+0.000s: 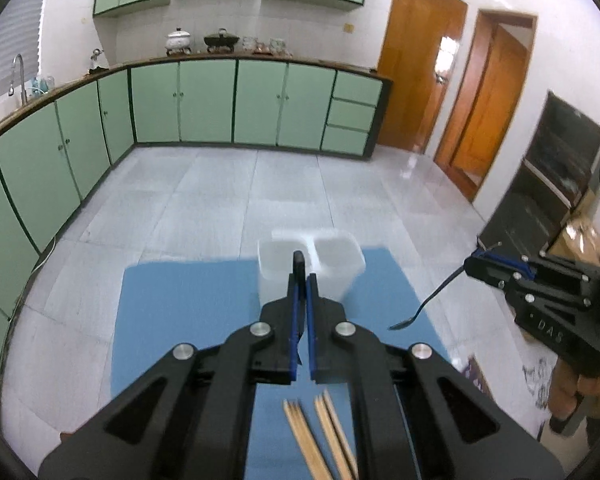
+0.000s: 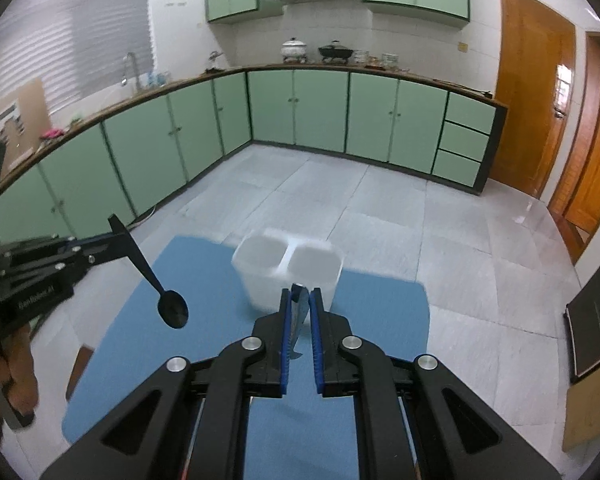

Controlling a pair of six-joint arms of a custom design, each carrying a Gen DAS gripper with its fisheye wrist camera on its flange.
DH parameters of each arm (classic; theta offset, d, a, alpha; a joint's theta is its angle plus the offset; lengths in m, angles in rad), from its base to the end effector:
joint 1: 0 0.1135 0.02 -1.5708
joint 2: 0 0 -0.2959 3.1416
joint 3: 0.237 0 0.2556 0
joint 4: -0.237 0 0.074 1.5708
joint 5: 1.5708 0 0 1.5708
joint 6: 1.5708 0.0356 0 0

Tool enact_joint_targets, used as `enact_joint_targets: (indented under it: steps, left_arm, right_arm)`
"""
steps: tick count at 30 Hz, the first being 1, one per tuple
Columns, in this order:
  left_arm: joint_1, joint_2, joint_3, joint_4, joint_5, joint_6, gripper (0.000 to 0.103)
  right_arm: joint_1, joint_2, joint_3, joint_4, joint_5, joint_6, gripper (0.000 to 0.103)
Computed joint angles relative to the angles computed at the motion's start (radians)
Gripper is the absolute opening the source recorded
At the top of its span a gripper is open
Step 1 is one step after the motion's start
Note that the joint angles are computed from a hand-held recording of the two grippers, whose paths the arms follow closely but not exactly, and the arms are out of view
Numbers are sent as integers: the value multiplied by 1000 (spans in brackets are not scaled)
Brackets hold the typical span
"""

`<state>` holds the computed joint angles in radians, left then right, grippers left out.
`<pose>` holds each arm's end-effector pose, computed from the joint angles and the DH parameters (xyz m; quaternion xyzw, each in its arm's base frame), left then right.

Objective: Organize utensils
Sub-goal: 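Carry the silver spoon into the white holder while the left tool inserts the black spoon, then open both tools, release the spoons, and move back over the chopsticks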

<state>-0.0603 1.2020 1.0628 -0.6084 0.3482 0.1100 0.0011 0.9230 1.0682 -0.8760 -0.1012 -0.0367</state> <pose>0.2453 -0.0270 0.3414 0.1458 0.8935 -0.1489 0.3979 0.1601 0.0038 0.3718 -0.0378 0.9114 0.0389 0.4080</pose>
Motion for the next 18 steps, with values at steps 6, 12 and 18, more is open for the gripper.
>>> enact_joint_targets:
  steps: [6, 12, 18]
  left_arm:
    - [-98, 221, 115, 164, -80, -100, 3]
    - [-138, 415, 122, 293, -124, -126, 3]
    - [-110, 493, 90, 344, -118, -113, 10]
  right_arm:
    - [-9, 248, 77, 180, 29, 36, 9]
    - [-25, 419, 24, 338, 48, 36, 9]
    - [-68, 472, -60, 413, 9, 30, 11]
